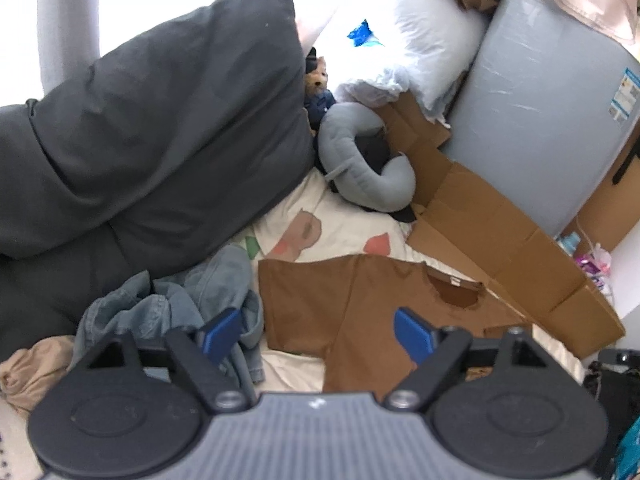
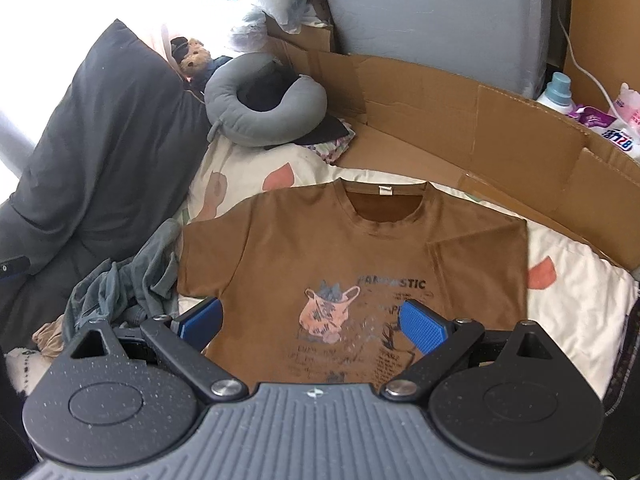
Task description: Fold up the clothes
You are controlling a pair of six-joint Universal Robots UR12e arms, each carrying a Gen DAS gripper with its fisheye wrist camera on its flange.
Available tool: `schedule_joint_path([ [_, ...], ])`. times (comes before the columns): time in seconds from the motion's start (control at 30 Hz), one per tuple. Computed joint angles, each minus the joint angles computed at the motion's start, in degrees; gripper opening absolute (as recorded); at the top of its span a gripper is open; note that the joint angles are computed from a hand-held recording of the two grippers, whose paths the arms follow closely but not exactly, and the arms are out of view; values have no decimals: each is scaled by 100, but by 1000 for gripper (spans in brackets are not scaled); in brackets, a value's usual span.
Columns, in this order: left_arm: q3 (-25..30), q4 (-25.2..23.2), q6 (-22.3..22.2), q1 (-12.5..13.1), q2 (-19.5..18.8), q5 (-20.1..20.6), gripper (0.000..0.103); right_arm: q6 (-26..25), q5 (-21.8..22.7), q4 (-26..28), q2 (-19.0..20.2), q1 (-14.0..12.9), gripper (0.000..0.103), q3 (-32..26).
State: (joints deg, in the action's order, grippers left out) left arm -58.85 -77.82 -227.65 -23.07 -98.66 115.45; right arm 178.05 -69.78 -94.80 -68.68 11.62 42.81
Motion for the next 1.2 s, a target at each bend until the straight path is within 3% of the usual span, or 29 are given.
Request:
schedule_joint_path([
  [0.5, -1278, 1427, -142, 126, 9, 12, 70, -32, 82, -1168, 77, 171, 95, 991],
  [0.67, -1499, 1564, -307, 206, -29, -40, 67, 136, 87, -1311, 108, 206, 92, 1177],
  [0.87, -1754, 1775, -385, 277, -54, -40, 67, 0, -6, -1419, 46, 250, 92, 1479],
  [1.2, -2348, 2480, -737, 398, -100, 50, 63, -127, 38, -1886, 96, 323, 92, 1807],
])
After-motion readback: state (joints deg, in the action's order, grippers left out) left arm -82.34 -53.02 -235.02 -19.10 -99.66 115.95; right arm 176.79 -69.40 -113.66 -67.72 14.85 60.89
